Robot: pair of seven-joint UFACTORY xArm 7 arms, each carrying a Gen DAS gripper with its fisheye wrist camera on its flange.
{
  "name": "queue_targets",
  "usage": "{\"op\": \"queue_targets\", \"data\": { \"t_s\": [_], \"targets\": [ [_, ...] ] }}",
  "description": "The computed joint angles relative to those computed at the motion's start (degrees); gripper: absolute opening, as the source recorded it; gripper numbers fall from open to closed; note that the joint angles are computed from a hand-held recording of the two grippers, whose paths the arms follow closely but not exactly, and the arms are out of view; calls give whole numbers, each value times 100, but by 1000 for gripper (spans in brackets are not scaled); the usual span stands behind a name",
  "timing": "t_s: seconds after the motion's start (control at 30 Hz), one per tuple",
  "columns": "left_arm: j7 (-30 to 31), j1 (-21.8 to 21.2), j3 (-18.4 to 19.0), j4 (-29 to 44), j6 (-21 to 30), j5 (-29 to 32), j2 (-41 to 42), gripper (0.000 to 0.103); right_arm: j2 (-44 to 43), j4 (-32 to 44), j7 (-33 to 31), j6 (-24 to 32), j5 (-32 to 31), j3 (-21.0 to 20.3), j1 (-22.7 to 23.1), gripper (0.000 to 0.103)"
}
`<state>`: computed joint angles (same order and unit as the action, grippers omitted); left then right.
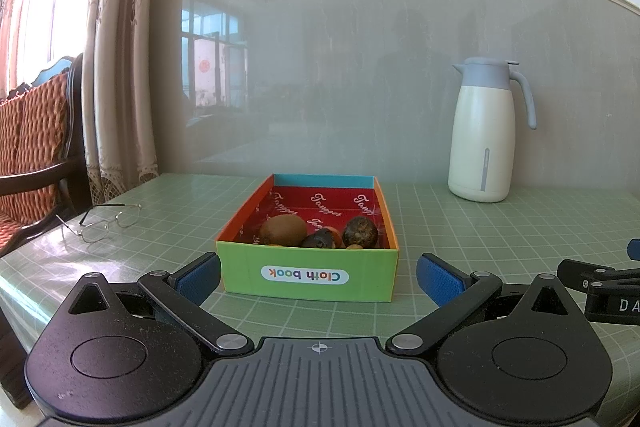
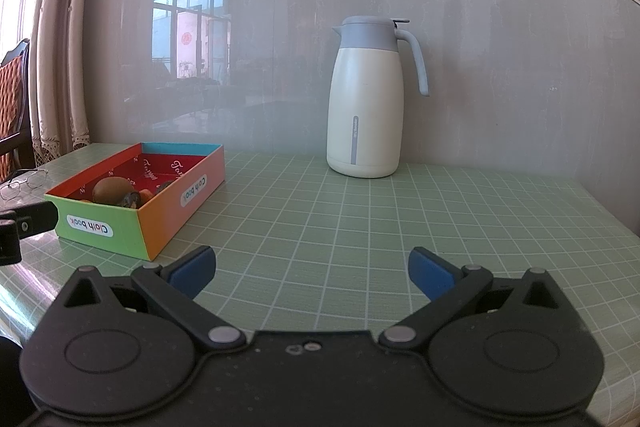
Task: Organize fruits
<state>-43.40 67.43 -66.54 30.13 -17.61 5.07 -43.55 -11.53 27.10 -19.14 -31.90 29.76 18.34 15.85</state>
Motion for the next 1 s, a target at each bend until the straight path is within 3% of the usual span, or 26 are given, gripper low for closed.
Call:
{"op": "queue_targets", "data": {
  "t_s": [1.0],
  "targets": [
    [-26, 85, -70, 4, -156, -78, 52, 103, 4, -12, 13, -5, -36, -29, 13, 103]
  ]
}}
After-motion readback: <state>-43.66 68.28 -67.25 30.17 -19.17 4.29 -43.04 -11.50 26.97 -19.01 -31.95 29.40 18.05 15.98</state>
